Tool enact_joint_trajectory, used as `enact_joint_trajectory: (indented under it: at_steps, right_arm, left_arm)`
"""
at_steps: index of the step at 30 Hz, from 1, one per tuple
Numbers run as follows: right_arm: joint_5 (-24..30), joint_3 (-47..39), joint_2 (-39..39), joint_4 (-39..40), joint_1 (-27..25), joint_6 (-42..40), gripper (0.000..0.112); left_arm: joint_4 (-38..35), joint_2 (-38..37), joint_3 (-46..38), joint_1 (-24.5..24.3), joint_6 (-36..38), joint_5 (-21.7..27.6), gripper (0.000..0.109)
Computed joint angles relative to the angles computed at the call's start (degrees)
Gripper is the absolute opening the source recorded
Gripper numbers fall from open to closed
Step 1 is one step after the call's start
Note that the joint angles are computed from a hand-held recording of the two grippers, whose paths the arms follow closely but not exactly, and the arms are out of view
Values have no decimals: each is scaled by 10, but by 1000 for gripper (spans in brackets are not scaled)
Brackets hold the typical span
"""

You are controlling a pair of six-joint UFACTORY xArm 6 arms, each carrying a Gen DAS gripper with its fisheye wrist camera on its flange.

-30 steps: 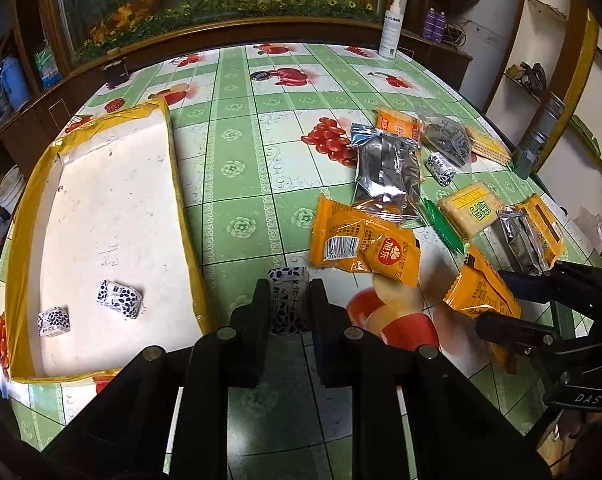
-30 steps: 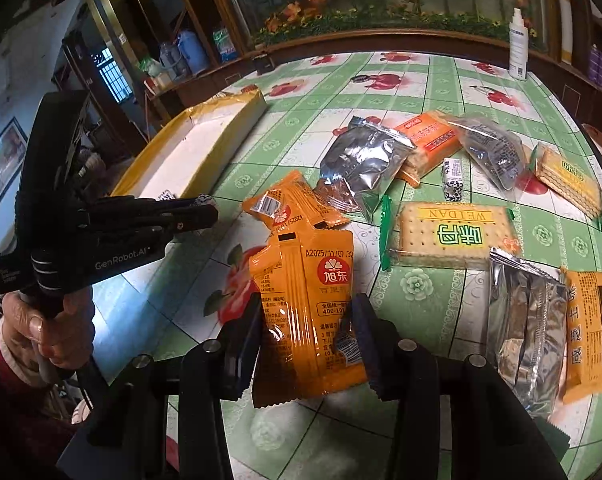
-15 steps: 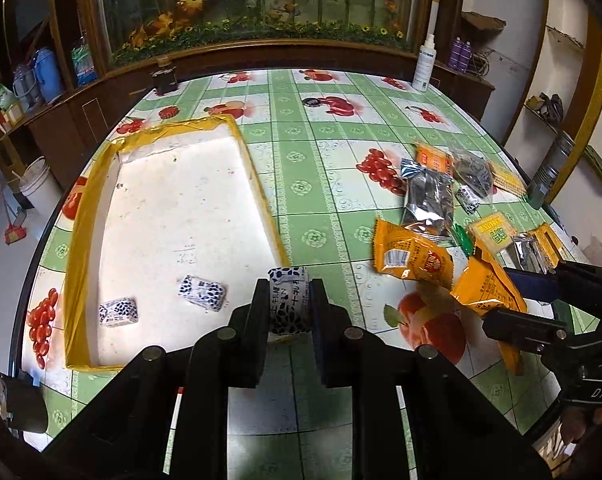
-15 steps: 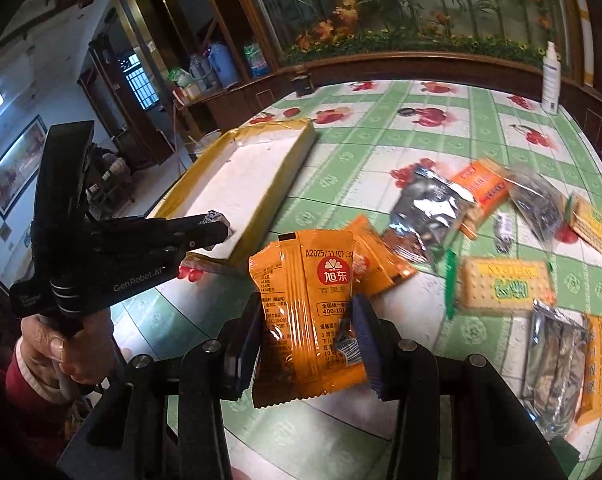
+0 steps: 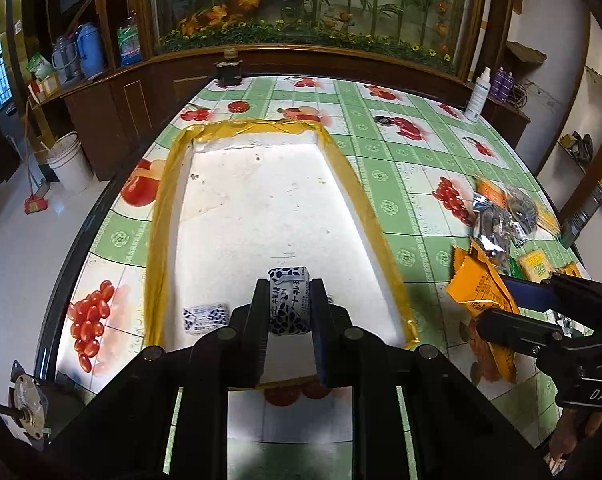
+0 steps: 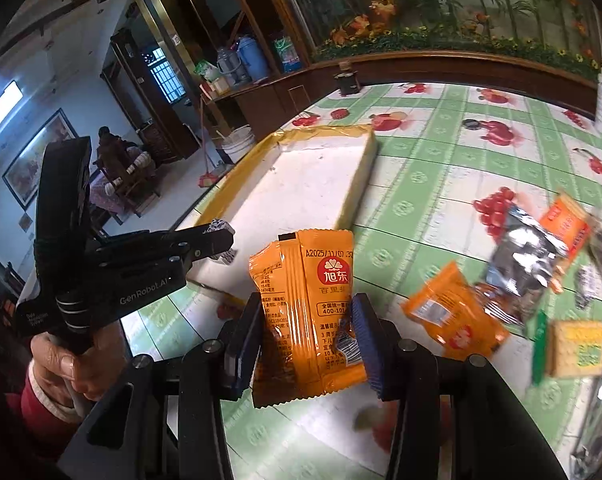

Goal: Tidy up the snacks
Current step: 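Carry the candy and orange packet into the box lid and open both tools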

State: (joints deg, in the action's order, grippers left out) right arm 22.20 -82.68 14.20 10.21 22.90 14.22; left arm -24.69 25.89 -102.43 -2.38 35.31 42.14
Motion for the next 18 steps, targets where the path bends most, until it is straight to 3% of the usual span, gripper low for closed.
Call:
enact_joint_trajectory:
  at_steps: [10, 15, 18]
  right_arm:
    - [29, -179, 139, 49, 5, -17, 45]
    - [88, -330, 242, 33, -1, 4, 45]
    - [133, -430, 307, 21, -3, 7, 45]
  left_arm:
    - [44, 93, -127, 21, -65, 30, 16]
    - [85, 148, -200, 20, -102, 47, 16]
    - [95, 191, -262, 23, -120, 85, 16]
